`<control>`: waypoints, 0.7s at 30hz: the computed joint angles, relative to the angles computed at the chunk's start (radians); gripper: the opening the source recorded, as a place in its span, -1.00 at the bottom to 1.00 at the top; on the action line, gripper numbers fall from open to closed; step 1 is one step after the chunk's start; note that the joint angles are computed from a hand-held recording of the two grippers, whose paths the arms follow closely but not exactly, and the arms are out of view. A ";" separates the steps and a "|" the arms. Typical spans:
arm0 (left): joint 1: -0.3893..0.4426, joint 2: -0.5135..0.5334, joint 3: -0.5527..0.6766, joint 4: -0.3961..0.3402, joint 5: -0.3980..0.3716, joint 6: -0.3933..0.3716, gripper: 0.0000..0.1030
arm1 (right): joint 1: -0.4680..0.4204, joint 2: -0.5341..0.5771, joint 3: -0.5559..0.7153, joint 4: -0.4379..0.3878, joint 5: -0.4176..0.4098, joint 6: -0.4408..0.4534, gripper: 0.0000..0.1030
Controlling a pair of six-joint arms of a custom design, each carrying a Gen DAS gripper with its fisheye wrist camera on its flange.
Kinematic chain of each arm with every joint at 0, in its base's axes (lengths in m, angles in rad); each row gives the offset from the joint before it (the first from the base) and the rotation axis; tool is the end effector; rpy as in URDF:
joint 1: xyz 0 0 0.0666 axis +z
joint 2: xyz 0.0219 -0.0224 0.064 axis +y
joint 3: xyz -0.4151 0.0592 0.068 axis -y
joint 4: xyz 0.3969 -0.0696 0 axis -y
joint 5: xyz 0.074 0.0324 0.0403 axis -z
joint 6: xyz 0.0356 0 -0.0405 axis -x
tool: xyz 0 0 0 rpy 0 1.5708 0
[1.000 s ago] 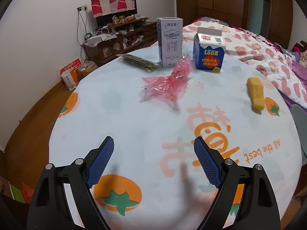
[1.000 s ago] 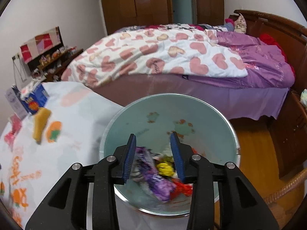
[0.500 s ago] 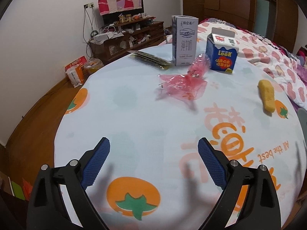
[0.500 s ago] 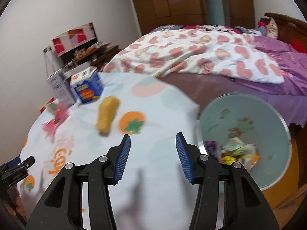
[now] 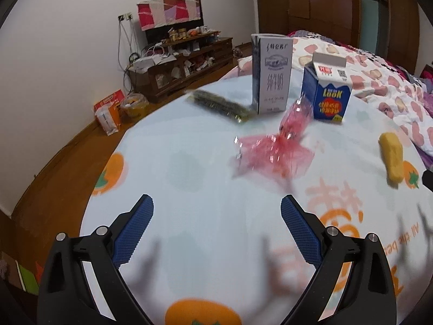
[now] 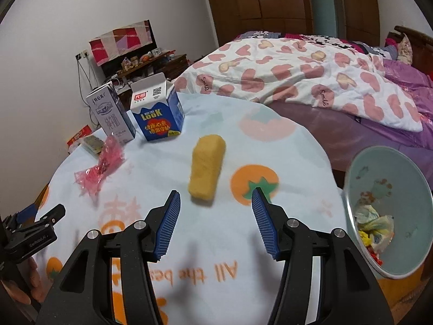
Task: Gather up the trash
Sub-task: 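Grasp the yellow sponge with the right gripper while the left grasps the pink bag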
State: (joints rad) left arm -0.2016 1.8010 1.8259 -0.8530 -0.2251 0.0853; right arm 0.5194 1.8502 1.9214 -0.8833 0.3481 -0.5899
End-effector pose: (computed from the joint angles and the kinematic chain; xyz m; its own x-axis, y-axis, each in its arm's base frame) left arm 0.6413 -0.1234 0.4489 -0.7231 0.0630 -0.6878 -0.0144 0.9942 0.1062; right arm 0.5891 0.3224 0.4610 -0.6698 0.2194 -0.7094 0.1320 0.9753 0.1770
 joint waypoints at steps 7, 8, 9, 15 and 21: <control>0.001 0.088 0.128 -0.010 0.068 -0.045 0.81 | -0.019 0.093 0.130 -0.070 -0.008 0.006 0.07; 0.000 0.104 0.150 -0.014 0.080 -0.052 0.81 | -0.023 0.109 0.152 -0.080 -0.011 0.009 0.07; -0.002 0.119 0.172 -0.021 0.091 -0.057 0.81 | -0.024 0.121 0.168 -0.087 -0.010 0.011 0.07; -0.019 0.256 0.371 -0.138 0.133 -0.056 0.81 | -0.040 0.205 0.280 -0.140 -0.031 0.008 0.07; -0.021 0.336 0.479 -0.219 0.155 -0.013 0.63 | -0.047 0.276 0.374 -0.201 -0.075 0.023 -0.04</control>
